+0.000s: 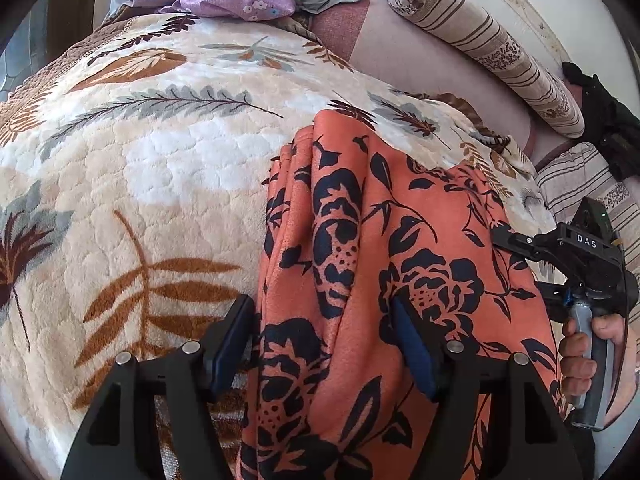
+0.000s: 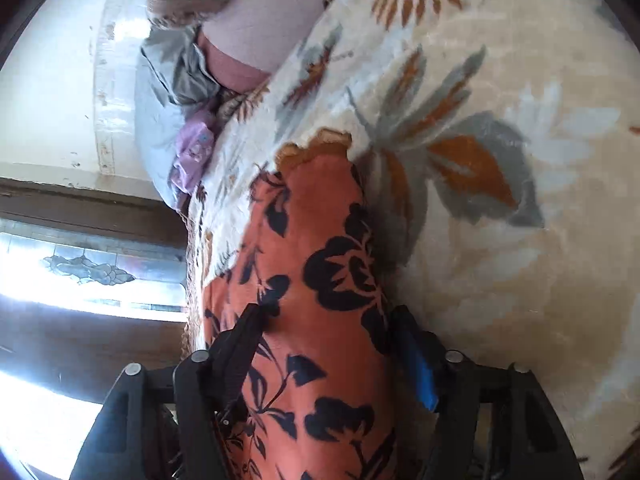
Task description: Fold small clothes
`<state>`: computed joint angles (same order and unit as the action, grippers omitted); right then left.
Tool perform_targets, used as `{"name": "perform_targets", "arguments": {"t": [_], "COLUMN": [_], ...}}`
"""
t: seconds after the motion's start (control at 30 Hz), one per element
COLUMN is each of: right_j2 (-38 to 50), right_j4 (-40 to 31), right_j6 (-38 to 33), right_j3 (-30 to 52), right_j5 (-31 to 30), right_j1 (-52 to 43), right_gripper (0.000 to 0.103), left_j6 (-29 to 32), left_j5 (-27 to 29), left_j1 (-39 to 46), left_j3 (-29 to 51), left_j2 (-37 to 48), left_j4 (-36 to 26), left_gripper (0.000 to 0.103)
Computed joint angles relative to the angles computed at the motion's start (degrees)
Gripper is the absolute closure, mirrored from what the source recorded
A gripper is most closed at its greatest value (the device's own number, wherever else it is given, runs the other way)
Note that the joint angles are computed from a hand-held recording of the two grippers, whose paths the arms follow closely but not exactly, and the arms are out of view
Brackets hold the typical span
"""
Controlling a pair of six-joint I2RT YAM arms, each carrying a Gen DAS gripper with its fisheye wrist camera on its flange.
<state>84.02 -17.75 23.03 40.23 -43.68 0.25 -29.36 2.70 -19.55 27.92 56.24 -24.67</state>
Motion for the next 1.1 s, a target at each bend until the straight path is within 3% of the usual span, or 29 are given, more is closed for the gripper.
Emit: {"name": "perform_targets", "arguments": {"t": [0.1, 0.13, 0.2, 0.27, 0.37, 0.47, 0.53, 0.6, 0.67, 0.7, 0.77, 0.87, 0.97, 1.1], "right_j2": [-6.9, -4.9, -5.4, -9.8, -21.0, -34.3, -40.2, -42.7, -39.2, -36.2, -38.9, -39.1, -40.6, -43.7], "right_j4": [-2.7, -2.7, -0.4, -2.4, -7.5, -15.7, -20.8, -22.7, -22.6, -20.4, -18.6, -20.4, -19.3, -19.4], "right_j6": [-4.7, -4.5, -1.8, -2.5, -5.1, -7.7, -9.1, -9.3, -9.8, -8.7, -8.3, -8.8, -8.7, -7.5], "right_j3": [0.2, 0.6, -1.1, -2.6, -4.9, -6.1, -6.1, -7.7, -12.0, -14.7, -17.9, -16.6, -18.0, -19.2], "right_j5": [15.0, 15.8, 13.8, 13.5, 17.5, 12.3, 5.3, -1.6, -6.6, -4.9, -7.2, -7.3, -5.7, -6.1], "right_j1": [8.0, 8.3, 6.6, 5.7, 6.1, 1.5, -0.7, -0.4, 1.5, 3.9, 1.9, 2.3, 4.5, 4.8], "right_gripper": [0.065, 0.065, 0.047, 0.035, 0.035, 0.035, 0.035, 0.035, 0.03, 0.031, 0.033, 0.032, 0.032, 0.032], "left_j6": [0.4, 0.3, 0.1, 0.3, 0.2, 0.1, 0.1, 0.1, 0.1, 0.1, -0.8, -2.9, -2.7, 0.1], "left_j5": [0.8, 0.4, 0.0, 1.3, 3.1, 3.1, 3.8, 5.0, 6.5, 7.6, 8.4, 9.6, 9.3, 11.9], "left_j1": [0.6, 0.3, 0.1, 1.1, 2.5, 2.6, 3.0, 4.0, 5.2, 6.1, 7.1, 8.7, 8.1, 10.5], "left_j3": [-0.2, 0.1, 0.1, -0.4, -1.2, -2.1, -2.7, -3.3, -3.8, -3.8, -2.4, 0.9, 5.4, 11.5], "left_j2": [0.0, 0.4, 0.2, -0.5, -2.4, -4.3, -5.3, -6.4, -7.1, -7.2, -8.3, -10.8, -8.7, 4.3], "left_j4": [0.3, 0.4, 0.4, 0.6, -0.1, -0.6, -0.8, -0.8, -0.9, -1.4, -5.0, -11.5, -11.4, -6.5], "left_gripper": [0.03, 0.03, 0.03, 0.03, 0.03, 0.03, 0.03, 0.03, 0.03, 0.03, 0.03, 0.033, 0.033, 0.033]}}
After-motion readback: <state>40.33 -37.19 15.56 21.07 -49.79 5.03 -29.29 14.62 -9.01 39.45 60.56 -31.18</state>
